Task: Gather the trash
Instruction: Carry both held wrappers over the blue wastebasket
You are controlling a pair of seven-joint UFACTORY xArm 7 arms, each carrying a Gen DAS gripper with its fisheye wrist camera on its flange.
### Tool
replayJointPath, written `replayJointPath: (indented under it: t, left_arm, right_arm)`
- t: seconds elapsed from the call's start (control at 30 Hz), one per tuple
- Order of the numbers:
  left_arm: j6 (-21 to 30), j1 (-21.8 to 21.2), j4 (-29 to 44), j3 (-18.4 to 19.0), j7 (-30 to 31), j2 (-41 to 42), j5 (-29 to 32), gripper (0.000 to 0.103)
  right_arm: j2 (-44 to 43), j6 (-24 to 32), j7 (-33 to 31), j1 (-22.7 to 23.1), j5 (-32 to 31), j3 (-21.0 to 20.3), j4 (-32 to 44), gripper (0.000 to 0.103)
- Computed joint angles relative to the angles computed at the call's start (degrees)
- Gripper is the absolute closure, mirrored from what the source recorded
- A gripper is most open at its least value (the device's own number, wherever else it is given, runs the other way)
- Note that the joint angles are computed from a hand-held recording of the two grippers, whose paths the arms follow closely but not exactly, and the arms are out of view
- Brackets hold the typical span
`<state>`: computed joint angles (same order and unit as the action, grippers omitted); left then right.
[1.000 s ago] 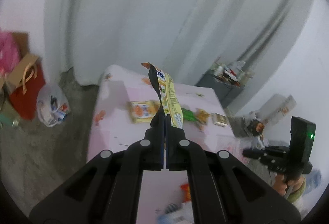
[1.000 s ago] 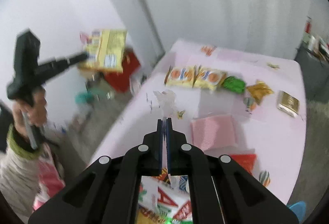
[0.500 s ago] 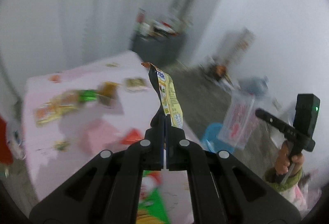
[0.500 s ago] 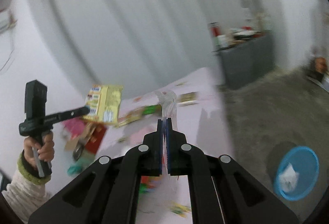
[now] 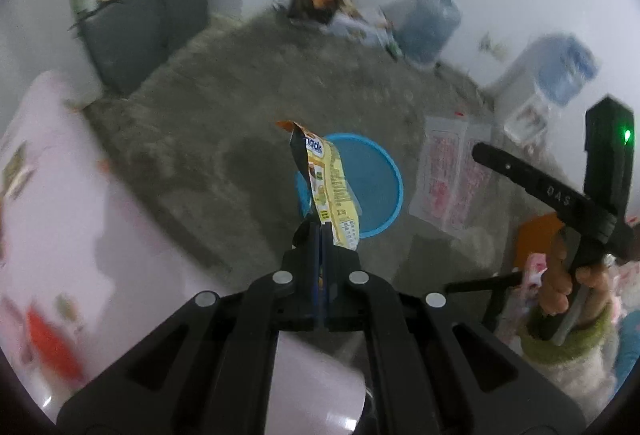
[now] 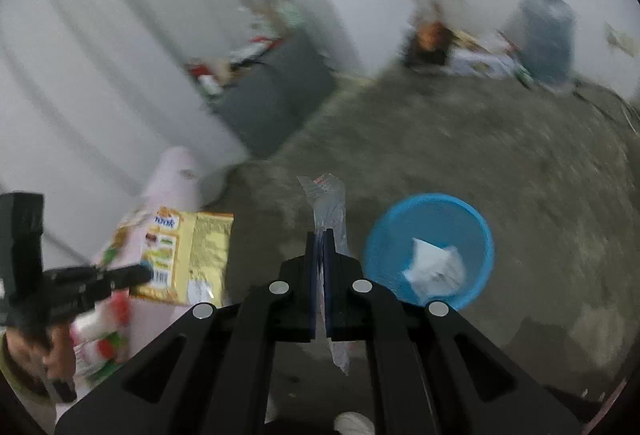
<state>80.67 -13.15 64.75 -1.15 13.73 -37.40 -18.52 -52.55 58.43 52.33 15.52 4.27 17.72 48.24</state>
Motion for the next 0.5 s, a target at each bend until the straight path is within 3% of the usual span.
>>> replayJointPath:
  t: [0.17,0.5]
  left_arm:
    - [-10.2,-3.5,-7.3,-6.1,-1.7,5.9,-1.5,0.103]
    - [-24.4,-8.3,-10.8,-8.3,-2.4,18.2,-1.7,0.103]
  right_arm:
    - [-0.8,-5.9,-0.1,-1.1,0.7,-3.1,-10.8,0.1]
    - [6.5,-15.2,-1.8,-2.9,0.2,-7.2,-20.0,0.1]
